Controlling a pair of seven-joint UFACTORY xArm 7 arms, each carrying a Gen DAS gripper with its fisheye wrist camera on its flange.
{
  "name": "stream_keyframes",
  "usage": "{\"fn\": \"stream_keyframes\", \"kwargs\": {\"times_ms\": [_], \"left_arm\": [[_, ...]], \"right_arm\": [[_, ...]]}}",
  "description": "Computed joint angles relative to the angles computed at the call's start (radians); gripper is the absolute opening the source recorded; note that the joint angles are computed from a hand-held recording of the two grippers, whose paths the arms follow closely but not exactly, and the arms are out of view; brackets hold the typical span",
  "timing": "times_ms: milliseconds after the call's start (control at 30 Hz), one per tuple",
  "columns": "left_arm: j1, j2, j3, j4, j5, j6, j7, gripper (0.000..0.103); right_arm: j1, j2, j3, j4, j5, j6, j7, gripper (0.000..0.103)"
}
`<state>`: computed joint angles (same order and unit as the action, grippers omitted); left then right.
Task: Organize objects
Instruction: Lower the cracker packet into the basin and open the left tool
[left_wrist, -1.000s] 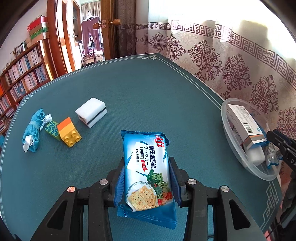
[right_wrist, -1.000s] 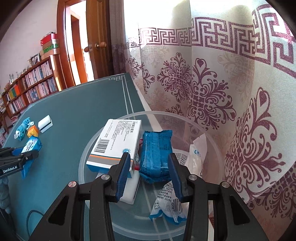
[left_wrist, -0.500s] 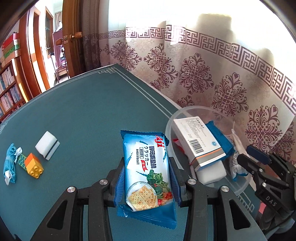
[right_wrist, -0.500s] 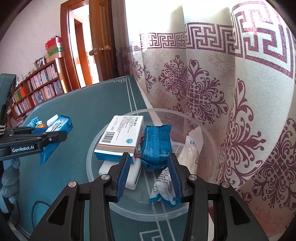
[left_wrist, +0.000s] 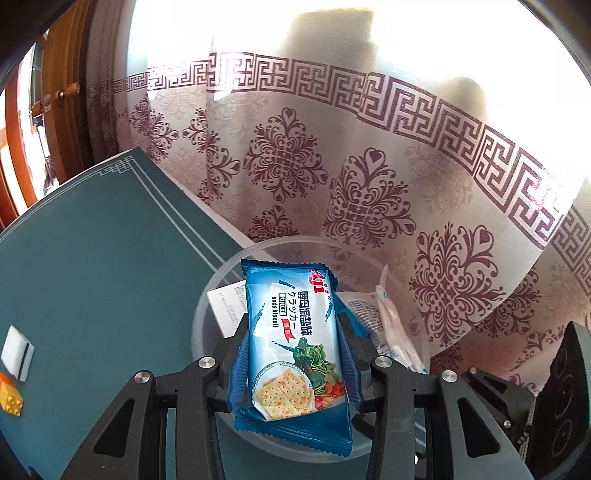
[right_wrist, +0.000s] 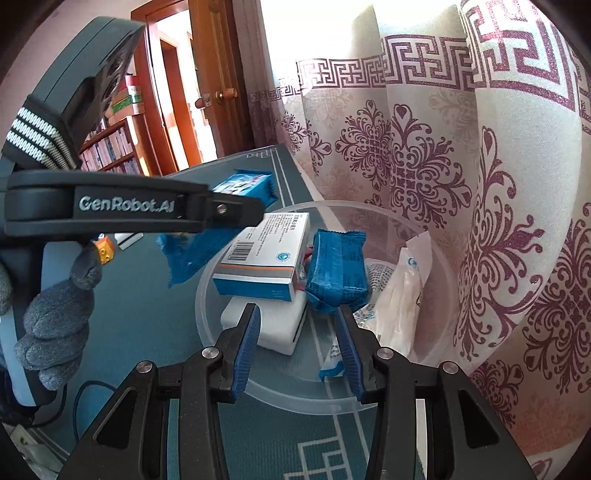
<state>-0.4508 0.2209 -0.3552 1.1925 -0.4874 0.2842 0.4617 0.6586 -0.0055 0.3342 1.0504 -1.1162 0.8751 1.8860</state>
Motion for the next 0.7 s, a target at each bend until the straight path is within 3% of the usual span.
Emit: {"fn": "stream_keyframes", "kwargs": {"times_ms": [133,333,367,467,700], "left_arm": [[-0.008,0.037,-0.013,0.045,0.005,0.019,0.011,0.045],[-0.016,0.088,-0.029,0.109,-0.002,0.053,-0.001,0.046],[-0.009,0.092,-0.038,0.113,-0.018,0.055,0.008,0.049],[0.01,0.087,-0.06,0.108,-0.073,0.038,0.035,0.077],[0.015,0.053,-0.041,0.078,-0.107,0.01,0.029,0.08]], "right_arm": [[0.016,0.008,0.007,0.011,-0.011,0.046,-0.012,0.044],[-0.001,-0.017,0.002,-0.024,-0.009,0.003,0.026,0.044],[-0.003,-0.018,0.003,-0.024,-0.011,0.001,0.028,0.044],[-0.006,-0.016,0.006,-0.022,-0.018,-0.002,0.029,0.044],[-0.004,-0.013,0.011,-0.017,-0.026,0.015,0.038,0.044]]}}
